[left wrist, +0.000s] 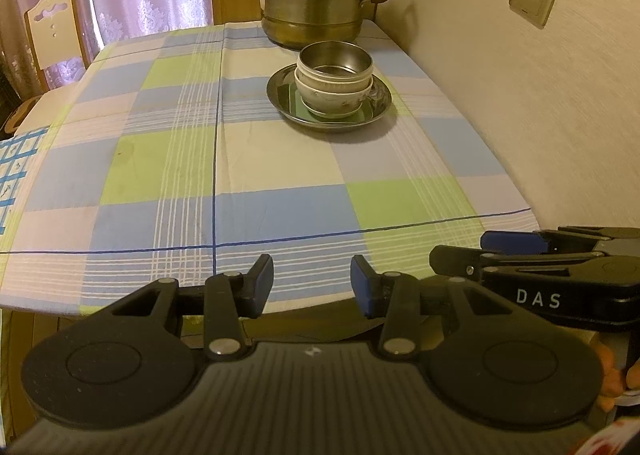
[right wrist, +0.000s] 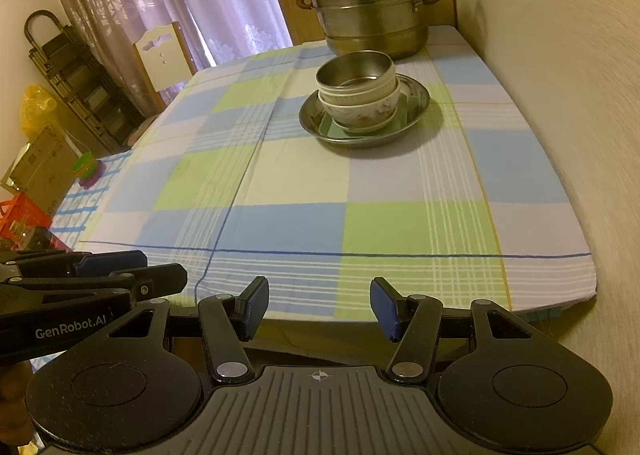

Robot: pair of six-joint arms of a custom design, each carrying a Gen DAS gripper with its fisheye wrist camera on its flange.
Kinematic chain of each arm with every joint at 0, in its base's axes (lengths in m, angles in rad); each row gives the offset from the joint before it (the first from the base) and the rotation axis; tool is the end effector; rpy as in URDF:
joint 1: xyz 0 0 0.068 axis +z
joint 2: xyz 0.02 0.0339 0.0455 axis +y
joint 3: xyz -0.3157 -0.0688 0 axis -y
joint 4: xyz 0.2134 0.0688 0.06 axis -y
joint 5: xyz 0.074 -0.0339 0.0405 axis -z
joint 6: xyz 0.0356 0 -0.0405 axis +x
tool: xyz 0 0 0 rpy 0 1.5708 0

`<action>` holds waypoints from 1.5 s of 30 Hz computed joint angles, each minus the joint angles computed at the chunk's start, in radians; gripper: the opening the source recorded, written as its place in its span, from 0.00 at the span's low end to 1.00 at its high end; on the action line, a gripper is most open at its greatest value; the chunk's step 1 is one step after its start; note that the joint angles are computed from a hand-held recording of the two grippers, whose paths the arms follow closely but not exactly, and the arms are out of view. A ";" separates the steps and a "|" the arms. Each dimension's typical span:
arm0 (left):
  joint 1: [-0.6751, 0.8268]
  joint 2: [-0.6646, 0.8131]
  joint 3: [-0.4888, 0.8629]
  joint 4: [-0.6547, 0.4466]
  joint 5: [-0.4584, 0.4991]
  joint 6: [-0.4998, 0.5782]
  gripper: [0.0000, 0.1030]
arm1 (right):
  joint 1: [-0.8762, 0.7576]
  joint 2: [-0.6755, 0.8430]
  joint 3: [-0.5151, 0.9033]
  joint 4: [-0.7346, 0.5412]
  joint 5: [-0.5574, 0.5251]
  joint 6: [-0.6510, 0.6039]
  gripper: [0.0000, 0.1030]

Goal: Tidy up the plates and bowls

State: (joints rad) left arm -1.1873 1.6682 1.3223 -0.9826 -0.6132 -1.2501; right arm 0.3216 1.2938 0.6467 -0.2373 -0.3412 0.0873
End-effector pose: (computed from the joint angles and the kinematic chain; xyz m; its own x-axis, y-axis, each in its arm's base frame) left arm 0.1300 -0.2673 0.3117 -0.7852 -0.1281 -0.6058 -0.1219 0.9912 -0.0516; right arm 0.1938 0.0771 0.2532 -0.7746 -0.1715 -0.6088 -0.4332 0.8452 0.3131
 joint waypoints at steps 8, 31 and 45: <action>0.001 0.011 0.011 0.006 -0.003 0.009 0.38 | -0.012 -0.005 0.000 -0.005 -0.004 -0.008 0.55; -0.004 0.020 0.025 0.001 -0.009 0.007 0.38 | -0.034 -0.006 0.012 -0.020 -0.017 -0.032 0.55; -0.011 0.006 0.014 -0.004 -0.015 -0.002 0.38 | -0.010 -0.015 0.008 -0.016 0.000 -0.018 0.55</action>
State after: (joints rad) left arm -1.1986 1.6746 1.3360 -0.9862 -0.6279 -1.2521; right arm 0.3114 1.2789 0.6547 -0.2534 -0.3416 0.0691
